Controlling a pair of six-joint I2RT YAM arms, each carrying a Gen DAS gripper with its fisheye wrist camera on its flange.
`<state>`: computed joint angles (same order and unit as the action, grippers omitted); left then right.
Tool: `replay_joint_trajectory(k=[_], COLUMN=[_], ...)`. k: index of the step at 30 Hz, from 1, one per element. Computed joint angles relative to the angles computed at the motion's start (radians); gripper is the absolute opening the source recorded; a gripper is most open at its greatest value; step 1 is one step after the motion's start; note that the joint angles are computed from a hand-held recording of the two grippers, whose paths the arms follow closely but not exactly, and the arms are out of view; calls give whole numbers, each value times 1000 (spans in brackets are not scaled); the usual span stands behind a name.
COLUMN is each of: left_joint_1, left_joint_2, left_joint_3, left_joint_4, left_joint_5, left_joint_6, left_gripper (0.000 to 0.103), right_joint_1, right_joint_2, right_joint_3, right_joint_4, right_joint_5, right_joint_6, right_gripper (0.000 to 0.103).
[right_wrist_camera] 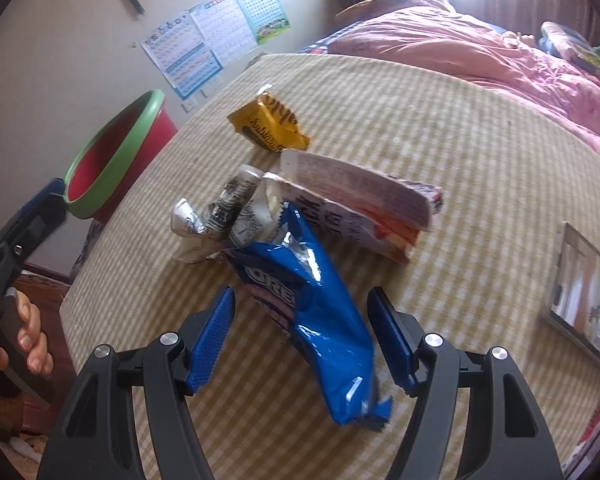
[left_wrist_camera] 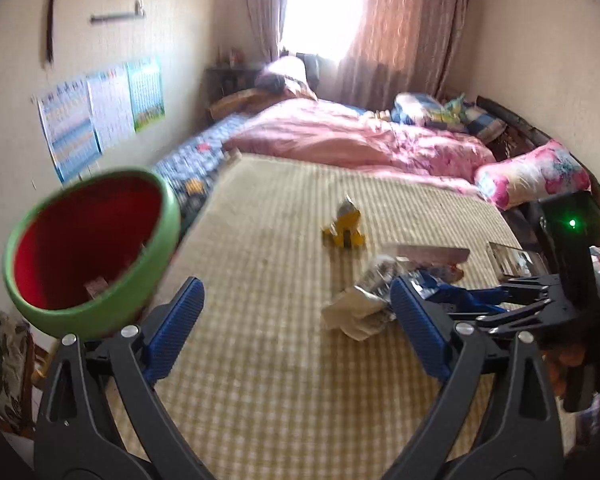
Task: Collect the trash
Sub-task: 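Grasp the blue Oreo bag with the right tool while the left tool grasps crumpled newsprint paper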
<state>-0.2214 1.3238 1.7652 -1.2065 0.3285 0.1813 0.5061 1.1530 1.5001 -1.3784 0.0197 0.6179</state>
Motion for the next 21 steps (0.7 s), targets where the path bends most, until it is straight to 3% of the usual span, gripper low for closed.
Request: replay_joint_trajectory(k=[3, 4, 5, 9, 10, 13, 15, 21], left_joint_1=[-35, -50, -70, -116, -118, -136, -160, -250], left_joint_2=[16, 21, 30, 100, 133, 217, 237, 289], left_joint_3=[-7, -11, -12, 29, 58, 126, 130, 129], left_joint_4=[4, 5, 4, -42, -71, -136, -141, -137], left_joint_5=[-4, 2, -1, 15, 36, 77, 68, -8], left_joint_6=[14, 31, 47, 66, 67, 85, 104, 127], left_gripper=[92, 92, 92, 91, 88, 82, 81, 77], right_joint_1=[27, 29, 32, 76, 93, 156, 197, 223], right_joint_2=[-28, -41, -62, -145, -162, -193, -202, -194], right_joint_3=[-35, -51, -71, -104, -97, -52, -6, 64], right_joint_4=[20, 33, 43, 37, 22, -35, -82, -114], right_joint_5=[35, 33, 28, 72, 96, 192, 262, 316], right_joint_6=[51, 64, 87, 195, 228, 315, 366, 397], right_gripper=[58, 42, 34, 29, 25, 25, 25, 25])
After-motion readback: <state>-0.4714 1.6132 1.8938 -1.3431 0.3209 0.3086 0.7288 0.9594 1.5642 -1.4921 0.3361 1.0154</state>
